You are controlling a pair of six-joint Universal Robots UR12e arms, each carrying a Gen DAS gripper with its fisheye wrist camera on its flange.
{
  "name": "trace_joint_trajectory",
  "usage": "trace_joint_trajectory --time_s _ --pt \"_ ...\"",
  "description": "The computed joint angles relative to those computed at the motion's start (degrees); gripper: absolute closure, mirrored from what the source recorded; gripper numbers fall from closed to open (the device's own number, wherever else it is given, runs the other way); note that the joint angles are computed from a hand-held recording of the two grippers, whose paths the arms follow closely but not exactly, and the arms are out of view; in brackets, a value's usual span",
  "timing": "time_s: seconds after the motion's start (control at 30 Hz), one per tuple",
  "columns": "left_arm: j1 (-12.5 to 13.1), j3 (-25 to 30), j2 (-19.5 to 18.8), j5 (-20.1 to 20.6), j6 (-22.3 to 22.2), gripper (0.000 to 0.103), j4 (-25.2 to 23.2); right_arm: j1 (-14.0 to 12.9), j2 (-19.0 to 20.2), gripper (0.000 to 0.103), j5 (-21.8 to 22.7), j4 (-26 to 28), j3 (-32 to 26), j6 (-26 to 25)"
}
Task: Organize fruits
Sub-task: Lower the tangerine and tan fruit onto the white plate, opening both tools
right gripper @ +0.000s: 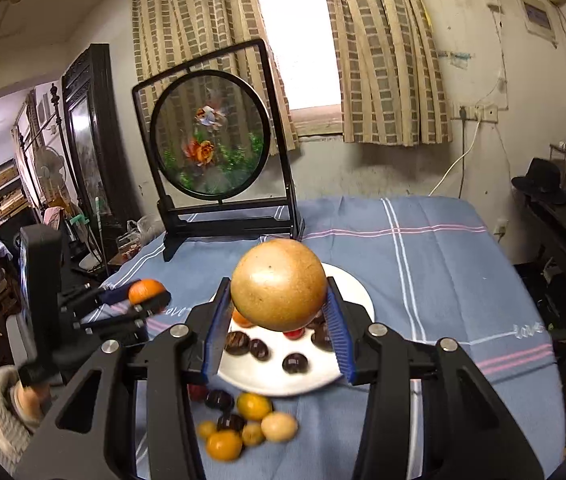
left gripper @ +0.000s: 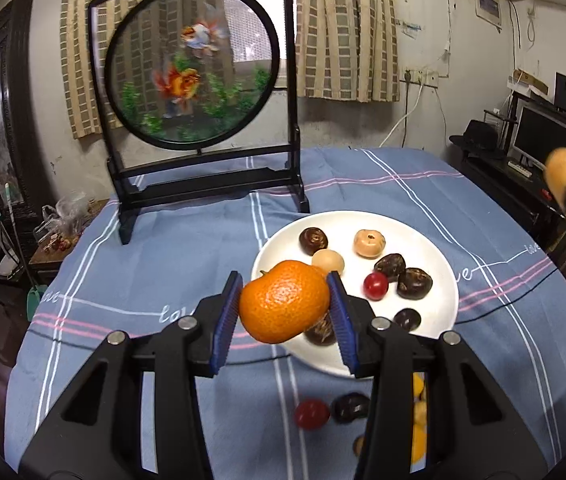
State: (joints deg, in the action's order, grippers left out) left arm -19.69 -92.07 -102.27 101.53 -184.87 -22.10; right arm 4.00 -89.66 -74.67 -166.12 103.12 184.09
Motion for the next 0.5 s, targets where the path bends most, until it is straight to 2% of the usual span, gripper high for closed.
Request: trace_joint_trajectory --time_s 0.17,0.33,0.5 --pt "0.07 2.6 -3.36 -1.78 -1.5 0.059 -2.58 0.49 5.08 0.057 0.01 2.55 -3.91 2.0" --pt "0.04 4.91 -6.4 -2.0 -0.6 0.059 -5.14 1.05 9.88 0.058 -0.88 6.73 -7.39 2.14" --pt "0.45 6.21 -7.89 -3.42 -0.92 0.059 -6.34 1.65 12.52 0.058 -2.44 10.38 -9.17 0.98"
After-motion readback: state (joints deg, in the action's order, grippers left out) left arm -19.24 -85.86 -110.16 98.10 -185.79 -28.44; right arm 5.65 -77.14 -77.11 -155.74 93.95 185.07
